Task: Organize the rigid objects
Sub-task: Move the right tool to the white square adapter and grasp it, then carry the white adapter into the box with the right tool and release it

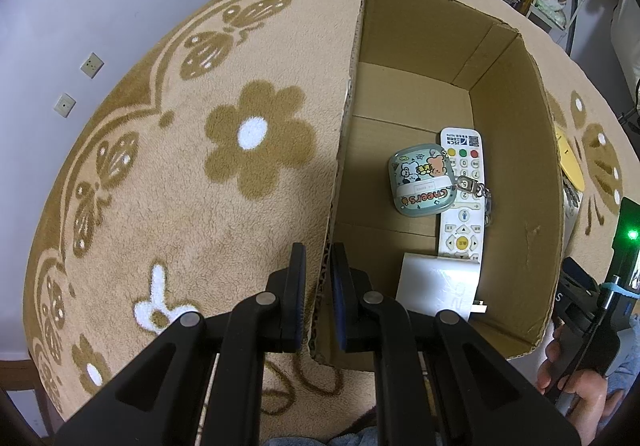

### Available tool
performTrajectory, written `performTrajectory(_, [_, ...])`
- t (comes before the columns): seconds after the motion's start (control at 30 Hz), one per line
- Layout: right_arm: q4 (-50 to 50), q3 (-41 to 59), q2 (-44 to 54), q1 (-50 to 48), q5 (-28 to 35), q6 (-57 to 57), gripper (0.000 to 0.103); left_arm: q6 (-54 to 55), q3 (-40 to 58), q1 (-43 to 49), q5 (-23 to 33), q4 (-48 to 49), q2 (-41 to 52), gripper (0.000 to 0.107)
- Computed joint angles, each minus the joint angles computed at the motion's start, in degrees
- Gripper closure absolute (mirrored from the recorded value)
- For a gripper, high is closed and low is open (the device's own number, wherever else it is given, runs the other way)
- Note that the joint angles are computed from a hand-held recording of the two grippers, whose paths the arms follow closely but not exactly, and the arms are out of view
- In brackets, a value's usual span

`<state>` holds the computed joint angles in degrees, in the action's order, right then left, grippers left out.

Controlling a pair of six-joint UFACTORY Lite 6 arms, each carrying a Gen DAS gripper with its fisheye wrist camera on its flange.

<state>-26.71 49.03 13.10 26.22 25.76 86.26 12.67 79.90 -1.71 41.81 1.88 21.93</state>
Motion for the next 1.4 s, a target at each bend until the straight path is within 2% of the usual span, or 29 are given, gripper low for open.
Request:
performTrajectory(0.2, [2.2,0.9,0.3,1.2,1.8,0.1,0.002,0.0,0.2,0.0,0.0,0.2,0.2,0.095])
performTrajectory(0.3, [2.8,2.3,0.8,2.3,2.4,-0.2,0.016,0.1,0.2,0.0,-0.1,0.2,0.2,0.095])
performTrajectory(0.37, [4.2,1.8,-0.4,2.8,1.5,-1.5,0.035,0.0,0.2,0.0,-0.1,0.2,0.2,0.095])
performTrajectory(0.4, [5.0,1.8,-0.5,3.0,0.8,-2.0,0.039,0.0,0.2,0.0,-0.1,0.2,0.2,0.095])
performTrajectory(0.67, [5.0,0.3,-2.7,3.9,1.3,-0.2,0.042,-0.3,0.2,-0.1,-0.2,0.4,0.2,0.095])
performTrajectory(0.87, [-0.1,-0.1,-6.8,3.1,3.0,2.7,0.042,0.0,0.0,0.1,-0.3,0.4,0.1,0.095])
performTrajectory(1.0, [-6.4,1.5,-9.2,4.0,6.3,5.2,0.042,0.0,0.0,0.1,-0.3,0.5,0.1,0.095])
performTrajectory(1.2, [-11.1,-0.4,-15.0,4.0,3.8,7.9,0.042,-0.1,-0.3,0.0,-0.4,0.6,-0.1,0.095])
performTrajectory(1.33, [-10.5,-0.4,-16.9,3.3,0.0,7.6,0.042,-0.1,-0.4,0.0,-0.4,0.4,-0.2,0.095])
performTrajectory(1.4, [-14.1,1.1,-16.5,4.9,1.2,10.0,0.042,-0.1,-0.6,-0.1,-0.5,0.4,-0.3,0.095])
